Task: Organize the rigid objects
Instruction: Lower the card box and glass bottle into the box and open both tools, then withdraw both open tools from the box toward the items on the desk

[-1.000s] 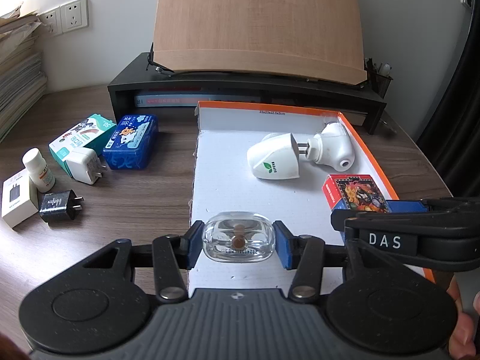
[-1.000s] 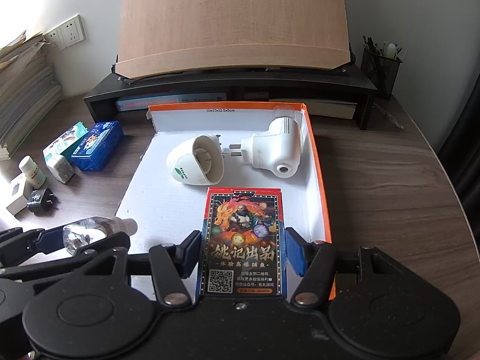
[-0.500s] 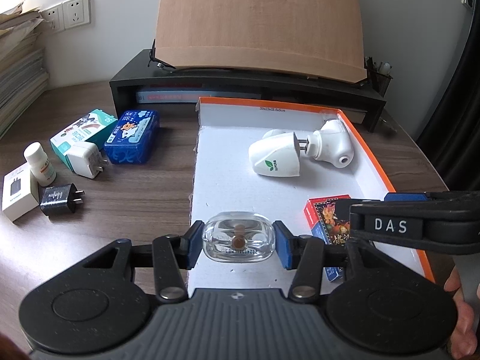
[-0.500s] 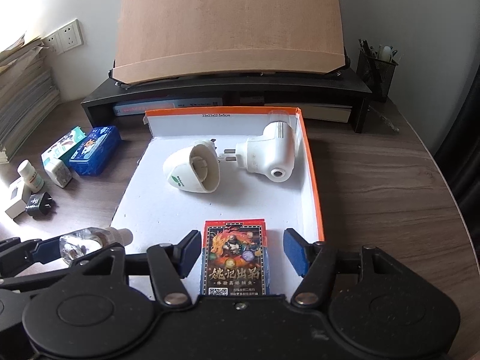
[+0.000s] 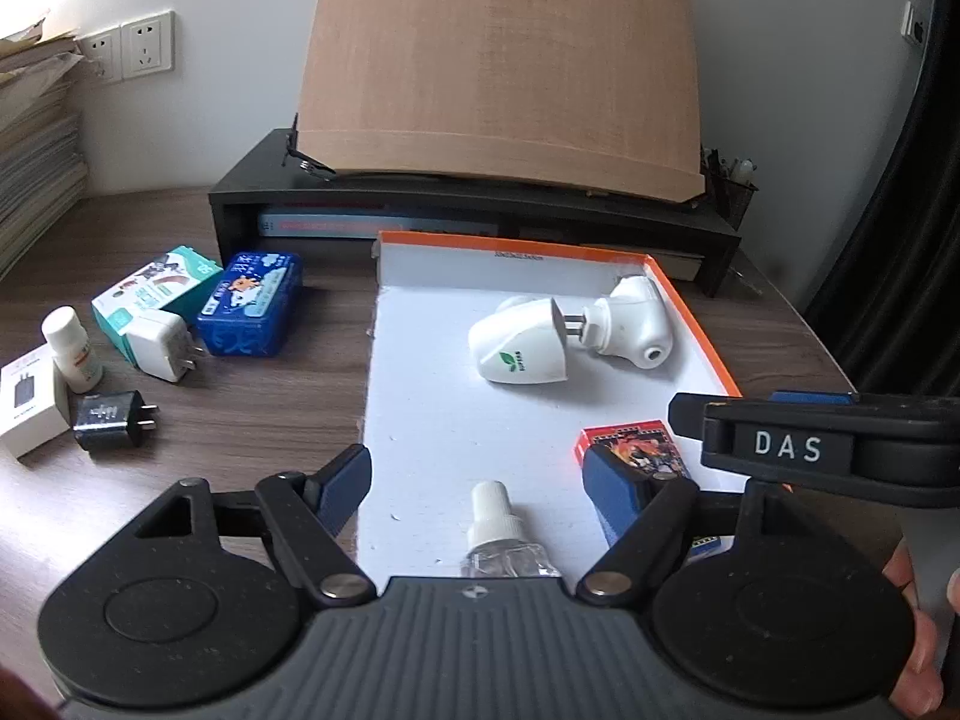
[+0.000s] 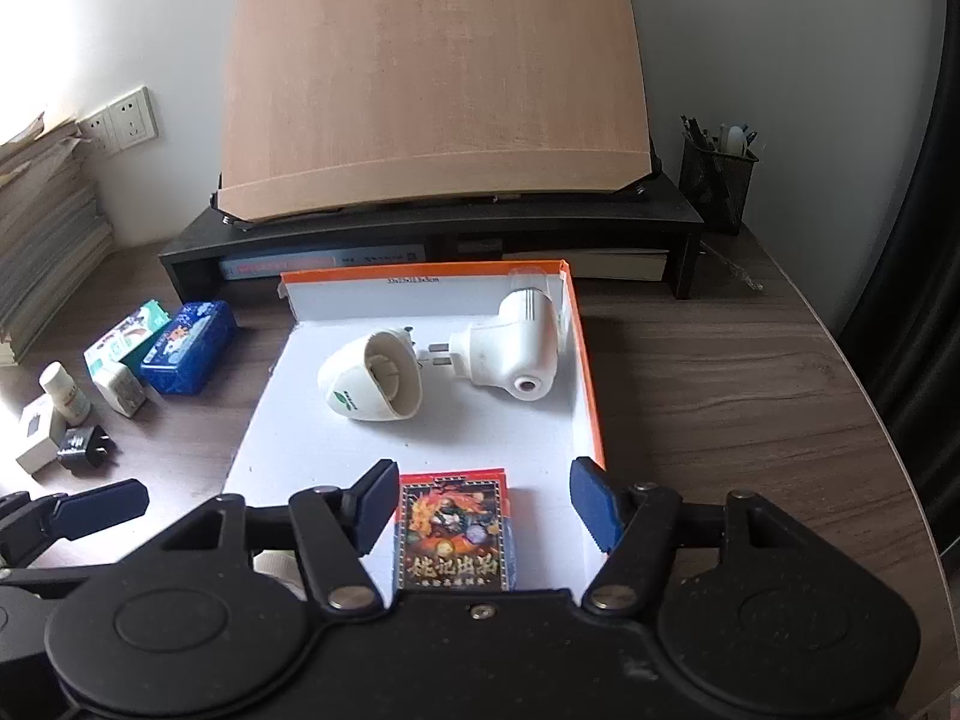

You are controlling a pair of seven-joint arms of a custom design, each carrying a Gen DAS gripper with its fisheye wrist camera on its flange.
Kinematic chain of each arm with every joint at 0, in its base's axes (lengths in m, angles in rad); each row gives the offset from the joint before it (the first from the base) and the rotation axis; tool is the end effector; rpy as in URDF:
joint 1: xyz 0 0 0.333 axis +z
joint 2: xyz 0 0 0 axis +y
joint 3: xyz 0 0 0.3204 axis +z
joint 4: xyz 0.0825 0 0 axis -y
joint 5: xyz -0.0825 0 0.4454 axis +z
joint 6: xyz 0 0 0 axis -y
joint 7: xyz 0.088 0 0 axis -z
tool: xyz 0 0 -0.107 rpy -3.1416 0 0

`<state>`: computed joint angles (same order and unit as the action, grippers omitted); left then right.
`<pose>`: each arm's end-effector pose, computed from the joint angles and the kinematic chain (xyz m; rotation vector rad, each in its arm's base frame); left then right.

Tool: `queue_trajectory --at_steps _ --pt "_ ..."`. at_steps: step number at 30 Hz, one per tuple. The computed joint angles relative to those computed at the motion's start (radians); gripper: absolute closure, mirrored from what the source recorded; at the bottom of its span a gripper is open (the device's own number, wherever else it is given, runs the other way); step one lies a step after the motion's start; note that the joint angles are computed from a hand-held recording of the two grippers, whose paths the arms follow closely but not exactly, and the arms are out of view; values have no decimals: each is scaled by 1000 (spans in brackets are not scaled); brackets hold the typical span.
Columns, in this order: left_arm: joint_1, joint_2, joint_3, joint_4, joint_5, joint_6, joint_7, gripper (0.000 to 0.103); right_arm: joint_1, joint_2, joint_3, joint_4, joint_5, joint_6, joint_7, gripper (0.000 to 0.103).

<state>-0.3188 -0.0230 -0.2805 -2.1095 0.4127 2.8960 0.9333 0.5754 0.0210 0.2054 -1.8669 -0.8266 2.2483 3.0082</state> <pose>0.5138 -0.3810 0.4922 -1.5019 2.0869 -1.0069 0.4847 0.4499 0.5309 -1.5364 1.9553 -0.7566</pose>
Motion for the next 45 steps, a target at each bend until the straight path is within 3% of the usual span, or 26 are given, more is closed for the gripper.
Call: queue_trajectory --at_steps 5,14,28,45 --pt "29 -30 7 -4 89 -39 -98 24 15 42 0 52 -29 6 0 26" --pt "99 -88 18 -27 122 -107 -169 24 69 159 -27 198 1 43 -88 26" --pt "186 -134 32 -59 112 -137 -180 24 191 396 -113 522 121 45 -305 26" --pt "227 -108 63 -41 66 -149 -122 24 274 602 -199 809 252 -4 -442 26"
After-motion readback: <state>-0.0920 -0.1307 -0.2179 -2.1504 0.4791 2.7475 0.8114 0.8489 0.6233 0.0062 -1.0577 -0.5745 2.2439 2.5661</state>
